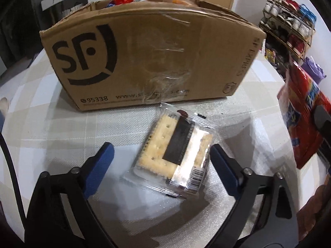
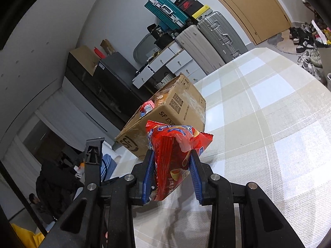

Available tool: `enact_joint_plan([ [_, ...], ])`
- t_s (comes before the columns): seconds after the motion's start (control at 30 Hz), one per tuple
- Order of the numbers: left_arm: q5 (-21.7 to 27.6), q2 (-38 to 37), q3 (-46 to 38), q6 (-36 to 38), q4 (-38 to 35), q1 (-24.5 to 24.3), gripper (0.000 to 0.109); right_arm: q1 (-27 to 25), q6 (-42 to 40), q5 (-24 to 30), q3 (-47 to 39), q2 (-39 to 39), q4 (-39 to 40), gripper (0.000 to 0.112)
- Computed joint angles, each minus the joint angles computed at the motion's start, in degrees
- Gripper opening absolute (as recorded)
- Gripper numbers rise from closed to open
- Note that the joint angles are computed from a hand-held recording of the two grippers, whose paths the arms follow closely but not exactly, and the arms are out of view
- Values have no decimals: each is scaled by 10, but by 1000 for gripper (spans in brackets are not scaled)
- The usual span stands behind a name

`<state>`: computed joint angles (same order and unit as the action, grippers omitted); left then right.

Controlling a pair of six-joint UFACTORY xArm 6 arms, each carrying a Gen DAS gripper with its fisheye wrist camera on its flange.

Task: Organize snacks
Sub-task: 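Grasp the red cone-snack bag with the right tool while the left tool grasps the clear cracker pack, then lift both packs and carry them over the cardboard box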

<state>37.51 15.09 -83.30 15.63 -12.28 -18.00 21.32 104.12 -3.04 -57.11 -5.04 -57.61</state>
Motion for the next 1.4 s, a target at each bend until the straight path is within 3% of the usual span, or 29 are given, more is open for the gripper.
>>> enact_joint_plan([
  [0.07,-20,-10,18,-5,31,-10,83,2,1,2,-1,-1,-4,34],
  [0.1,-37,-21,36,-1,34,-14,72,2,2,3,-2,-1,-5,34],
  [0.2,-32,-29,38,20,18,-21,59,5,-10,6,2,-3,12,34],
  [0.37,-30,-18,23,45,4,-26,58,7,-17,10,6,-7,26,34],
  [0.47,-29,-26,31,62,-10,-21,58,12,-63,12,14,-9,75,34],
  [0.87,13,-32,15,78,-55,15,58,26,-69,58,9,-20,73,34],
  [1.0,20,-53,20,86,-69,28,58,67,-189,118,-7,-15,180,34],
  [1.4,49,-148,55,120,-171,80,58,154,-192,212,-84,-13,157,34],
])
